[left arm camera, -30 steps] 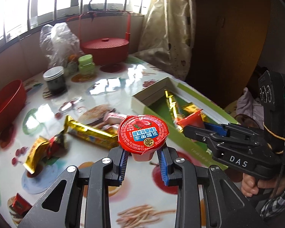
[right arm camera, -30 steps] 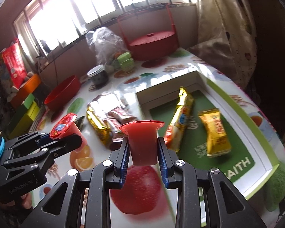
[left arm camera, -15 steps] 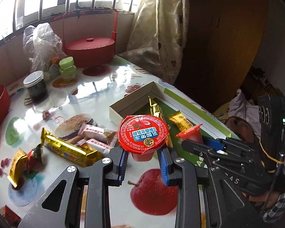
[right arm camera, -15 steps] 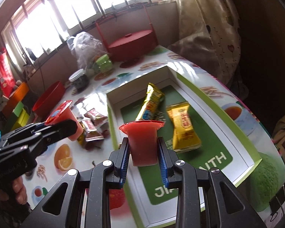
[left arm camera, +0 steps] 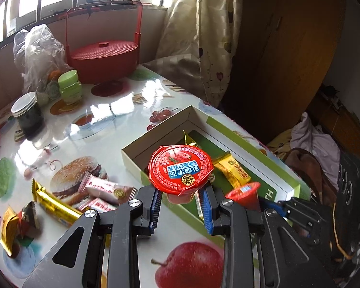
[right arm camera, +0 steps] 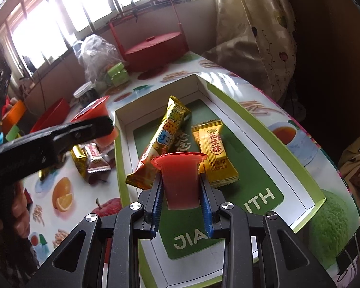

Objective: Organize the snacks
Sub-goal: 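Carry the pink and red-lidded jelly cups over the green box with both grippers, then lower both jelly cups into the box and open both grippers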

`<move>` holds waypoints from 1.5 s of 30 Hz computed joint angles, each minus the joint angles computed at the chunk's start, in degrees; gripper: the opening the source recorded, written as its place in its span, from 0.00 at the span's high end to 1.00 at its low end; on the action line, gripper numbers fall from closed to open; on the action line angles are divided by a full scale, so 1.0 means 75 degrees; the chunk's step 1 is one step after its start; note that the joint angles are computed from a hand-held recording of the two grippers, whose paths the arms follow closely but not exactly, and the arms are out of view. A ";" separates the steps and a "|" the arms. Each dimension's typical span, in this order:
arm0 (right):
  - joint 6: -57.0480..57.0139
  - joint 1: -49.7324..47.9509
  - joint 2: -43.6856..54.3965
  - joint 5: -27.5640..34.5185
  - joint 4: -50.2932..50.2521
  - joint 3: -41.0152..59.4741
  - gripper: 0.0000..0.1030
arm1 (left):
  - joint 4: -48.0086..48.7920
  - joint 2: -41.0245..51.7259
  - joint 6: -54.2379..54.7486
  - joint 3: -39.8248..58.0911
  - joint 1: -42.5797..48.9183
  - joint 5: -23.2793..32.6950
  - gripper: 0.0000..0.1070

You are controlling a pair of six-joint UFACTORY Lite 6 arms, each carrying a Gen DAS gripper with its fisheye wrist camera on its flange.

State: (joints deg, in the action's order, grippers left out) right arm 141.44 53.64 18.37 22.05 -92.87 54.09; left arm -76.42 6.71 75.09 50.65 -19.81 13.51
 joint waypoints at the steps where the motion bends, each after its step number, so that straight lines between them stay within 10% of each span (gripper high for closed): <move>1: -0.0057 0.0008 0.0057 0.0021 0.0044 0.0046 0.74 | 0.0140 0.0174 -0.0144 0.0135 -0.0032 -0.0022 0.72; 45: 0.0090 -0.0030 0.0461 0.0188 -0.0197 0.0263 0.63 | 0.0499 0.1666 -0.0904 0.1198 -0.0358 -0.0267 0.64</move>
State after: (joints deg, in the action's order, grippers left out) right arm 142.12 53.41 21.83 23.46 -94.35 56.06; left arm -72.68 19.20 68.31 59.63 -22.50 11.51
